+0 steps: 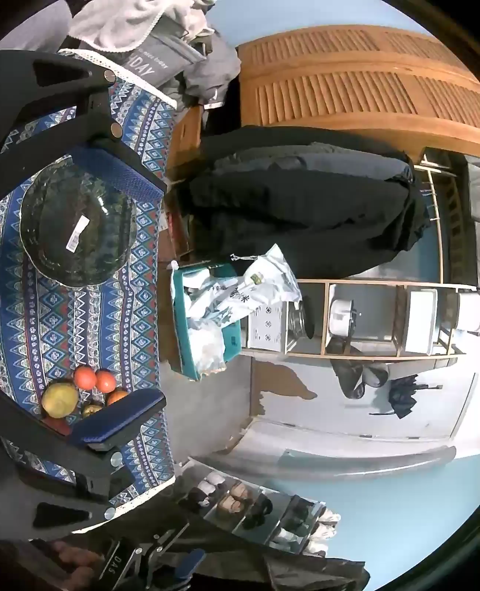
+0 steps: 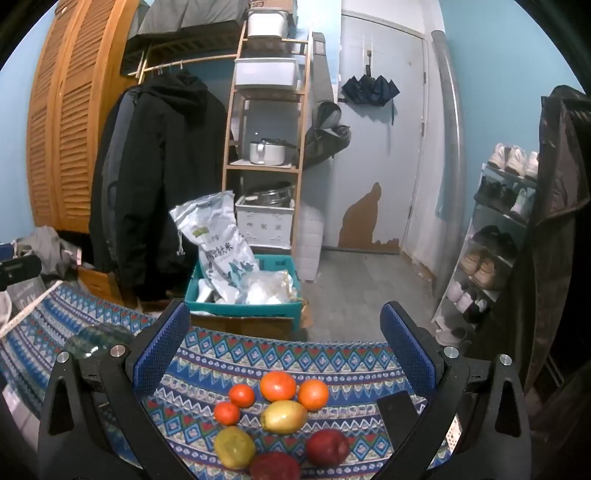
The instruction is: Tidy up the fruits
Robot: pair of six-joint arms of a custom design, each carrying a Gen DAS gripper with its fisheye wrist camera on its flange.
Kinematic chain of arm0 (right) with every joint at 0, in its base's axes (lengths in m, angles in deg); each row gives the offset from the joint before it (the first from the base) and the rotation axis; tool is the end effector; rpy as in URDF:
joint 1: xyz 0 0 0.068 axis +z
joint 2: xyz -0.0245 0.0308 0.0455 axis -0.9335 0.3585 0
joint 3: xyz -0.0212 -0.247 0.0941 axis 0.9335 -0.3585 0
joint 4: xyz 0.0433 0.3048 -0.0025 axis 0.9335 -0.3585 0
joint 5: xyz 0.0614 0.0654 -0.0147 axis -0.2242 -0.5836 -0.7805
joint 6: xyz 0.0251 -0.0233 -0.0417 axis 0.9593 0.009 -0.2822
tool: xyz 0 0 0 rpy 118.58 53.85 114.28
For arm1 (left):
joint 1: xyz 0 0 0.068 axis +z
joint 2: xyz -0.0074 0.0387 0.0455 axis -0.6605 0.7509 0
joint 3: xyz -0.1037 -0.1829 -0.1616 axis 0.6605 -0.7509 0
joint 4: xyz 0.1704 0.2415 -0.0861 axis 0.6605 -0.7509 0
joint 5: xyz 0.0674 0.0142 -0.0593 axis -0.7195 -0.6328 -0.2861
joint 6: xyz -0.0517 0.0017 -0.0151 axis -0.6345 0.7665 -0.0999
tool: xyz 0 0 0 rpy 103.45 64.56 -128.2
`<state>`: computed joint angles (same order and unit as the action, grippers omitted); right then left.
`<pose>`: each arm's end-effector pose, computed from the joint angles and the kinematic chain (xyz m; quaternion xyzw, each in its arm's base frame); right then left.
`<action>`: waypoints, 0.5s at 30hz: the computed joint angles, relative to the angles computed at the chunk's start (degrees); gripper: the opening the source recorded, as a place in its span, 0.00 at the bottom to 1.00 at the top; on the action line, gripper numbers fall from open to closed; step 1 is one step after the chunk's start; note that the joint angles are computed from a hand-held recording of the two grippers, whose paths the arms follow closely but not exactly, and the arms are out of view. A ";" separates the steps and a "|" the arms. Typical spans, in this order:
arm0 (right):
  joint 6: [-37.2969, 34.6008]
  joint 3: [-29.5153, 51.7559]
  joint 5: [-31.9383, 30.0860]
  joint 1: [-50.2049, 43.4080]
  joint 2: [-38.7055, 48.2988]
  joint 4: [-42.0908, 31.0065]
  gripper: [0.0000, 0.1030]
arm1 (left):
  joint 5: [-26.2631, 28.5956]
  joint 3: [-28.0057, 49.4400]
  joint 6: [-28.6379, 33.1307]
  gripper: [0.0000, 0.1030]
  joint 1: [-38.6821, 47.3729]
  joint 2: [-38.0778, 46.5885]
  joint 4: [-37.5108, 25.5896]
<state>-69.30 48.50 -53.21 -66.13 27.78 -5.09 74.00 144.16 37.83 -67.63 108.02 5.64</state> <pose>0.2350 0.0057 0.3688 0.0194 0.8322 -0.0638 0.5505 0.2750 -0.1289 0.3953 0.0763 0.8673 -0.0817 0.4851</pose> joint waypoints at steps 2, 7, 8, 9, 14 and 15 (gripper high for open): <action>-0.08 0.05 0.28 0.24 0.06 -0.05 0.98 | 0.97 0.10 -0.06 0.99 0.51 -0.04 -0.20; 0.26 0.11 0.44 0.28 0.06 -0.19 0.98 | 4.22 0.38 0.58 0.99 3.41 0.09 -0.63; 0.33 0.12 0.27 0.14 0.03 -0.26 0.98 | 4.50 0.69 0.73 0.99 3.67 0.14 -0.84; -0.02 0.20 1.07 1.01 0.32 -0.22 0.98 | 2.07 0.95 0.62 0.99 1.58 0.54 -0.71; 0.37 -0.13 0.63 0.73 -0.01 -0.04 0.98 | -0.30 0.83 0.18 0.99 -0.45 0.84 -0.25; 0.27 -0.15 0.56 0.75 0.07 0.05 0.98 | -0.27 0.95 0.18 0.99 -0.47 0.93 -0.29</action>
<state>-69.04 48.35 -52.65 -65.38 27.85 -5.04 73.72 145.11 38.02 -68.10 108.96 5.35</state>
